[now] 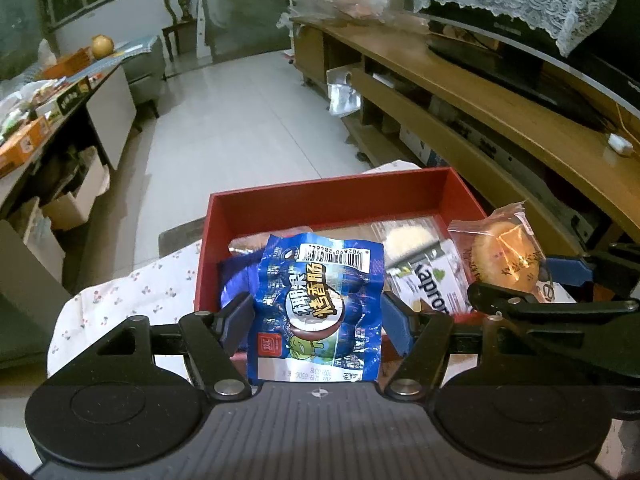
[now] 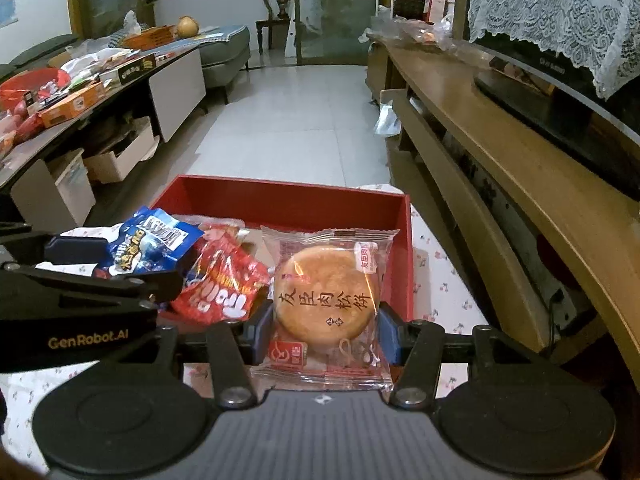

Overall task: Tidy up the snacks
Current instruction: 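Lift blue snack bag and round cake and carry them over the red box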

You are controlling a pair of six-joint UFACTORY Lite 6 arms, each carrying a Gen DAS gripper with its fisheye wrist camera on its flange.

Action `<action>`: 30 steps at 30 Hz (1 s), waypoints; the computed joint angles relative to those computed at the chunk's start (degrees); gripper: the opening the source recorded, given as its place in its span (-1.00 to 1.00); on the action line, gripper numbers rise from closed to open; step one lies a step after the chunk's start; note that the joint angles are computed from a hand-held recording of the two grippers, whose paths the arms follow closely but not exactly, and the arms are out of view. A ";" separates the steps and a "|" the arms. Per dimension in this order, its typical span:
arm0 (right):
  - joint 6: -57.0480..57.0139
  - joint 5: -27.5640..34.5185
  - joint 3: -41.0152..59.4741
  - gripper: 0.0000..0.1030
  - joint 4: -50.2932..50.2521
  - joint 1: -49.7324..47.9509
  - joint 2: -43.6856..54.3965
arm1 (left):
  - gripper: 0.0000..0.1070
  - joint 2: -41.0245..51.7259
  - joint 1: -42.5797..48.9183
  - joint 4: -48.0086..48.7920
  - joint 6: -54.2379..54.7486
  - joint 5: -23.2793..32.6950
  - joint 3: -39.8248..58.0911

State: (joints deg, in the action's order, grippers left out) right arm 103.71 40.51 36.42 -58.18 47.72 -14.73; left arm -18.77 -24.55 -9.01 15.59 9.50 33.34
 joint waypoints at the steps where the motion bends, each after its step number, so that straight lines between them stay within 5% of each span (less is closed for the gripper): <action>1: -0.19 -0.54 0.22 0.52 -0.35 -0.84 0.43 | 0.37 0.74 -0.17 0.94 -1.16 -0.28 0.52; 30: -1.47 -8.09 5.53 0.52 -6.56 -11.35 11.30 | 0.37 14.36 -2.13 34.14 -37.27 -3.93 8.57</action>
State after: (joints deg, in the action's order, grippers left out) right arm 102.24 32.42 41.95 -64.74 36.36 -3.42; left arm -4.41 -26.68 25.13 -21.68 5.57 41.91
